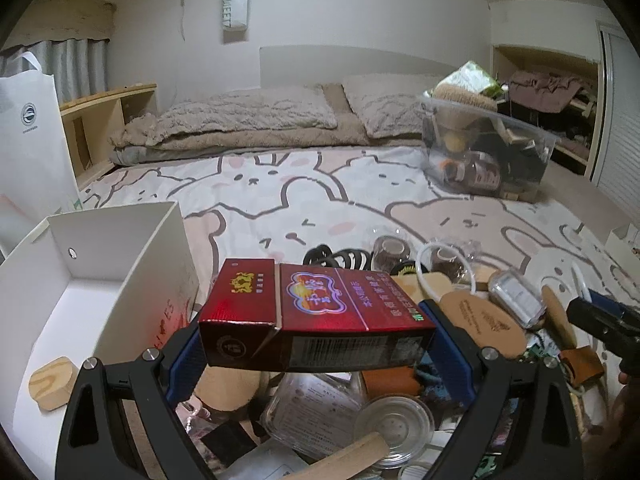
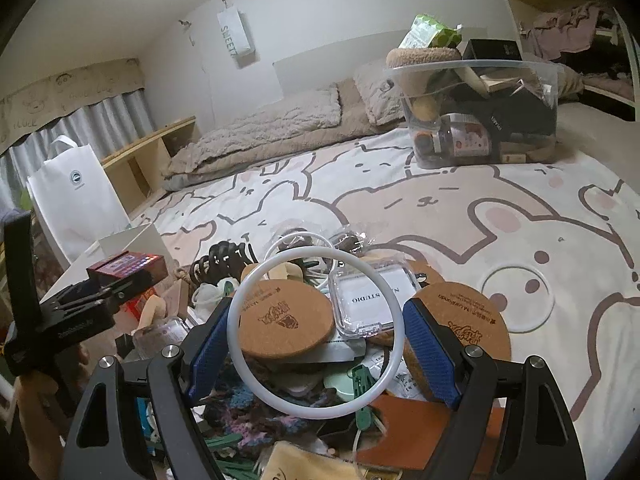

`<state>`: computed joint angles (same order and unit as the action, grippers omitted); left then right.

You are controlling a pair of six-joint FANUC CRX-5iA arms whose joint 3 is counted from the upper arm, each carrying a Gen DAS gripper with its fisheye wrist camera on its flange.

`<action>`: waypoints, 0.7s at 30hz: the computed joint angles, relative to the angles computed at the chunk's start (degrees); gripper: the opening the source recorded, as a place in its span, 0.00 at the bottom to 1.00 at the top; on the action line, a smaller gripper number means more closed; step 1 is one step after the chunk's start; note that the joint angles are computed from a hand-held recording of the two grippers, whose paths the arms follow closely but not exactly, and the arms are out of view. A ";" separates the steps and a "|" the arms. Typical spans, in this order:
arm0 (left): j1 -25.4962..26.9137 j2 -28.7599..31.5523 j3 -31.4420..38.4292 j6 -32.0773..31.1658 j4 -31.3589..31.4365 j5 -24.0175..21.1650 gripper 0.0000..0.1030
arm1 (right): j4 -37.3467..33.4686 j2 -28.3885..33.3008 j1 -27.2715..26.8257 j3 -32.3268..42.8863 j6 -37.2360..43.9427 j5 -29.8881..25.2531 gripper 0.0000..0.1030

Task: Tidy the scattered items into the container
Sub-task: 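Grasp the red box with the left gripper while the right gripper grasps the clear ring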

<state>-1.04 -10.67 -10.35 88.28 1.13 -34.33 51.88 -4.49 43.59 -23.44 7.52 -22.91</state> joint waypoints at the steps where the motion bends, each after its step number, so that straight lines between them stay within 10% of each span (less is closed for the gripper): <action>1: 0.03 -0.36 -0.17 -0.01 0.03 0.26 0.94 | 0.29 -0.07 0.04 -0.04 -0.25 0.00 0.81; 21: 3.91 -9.33 -5.10 -6.40 7.51 5.77 0.94 | 11.37 -0.13 1.27 2.82 -6.28 -0.11 0.81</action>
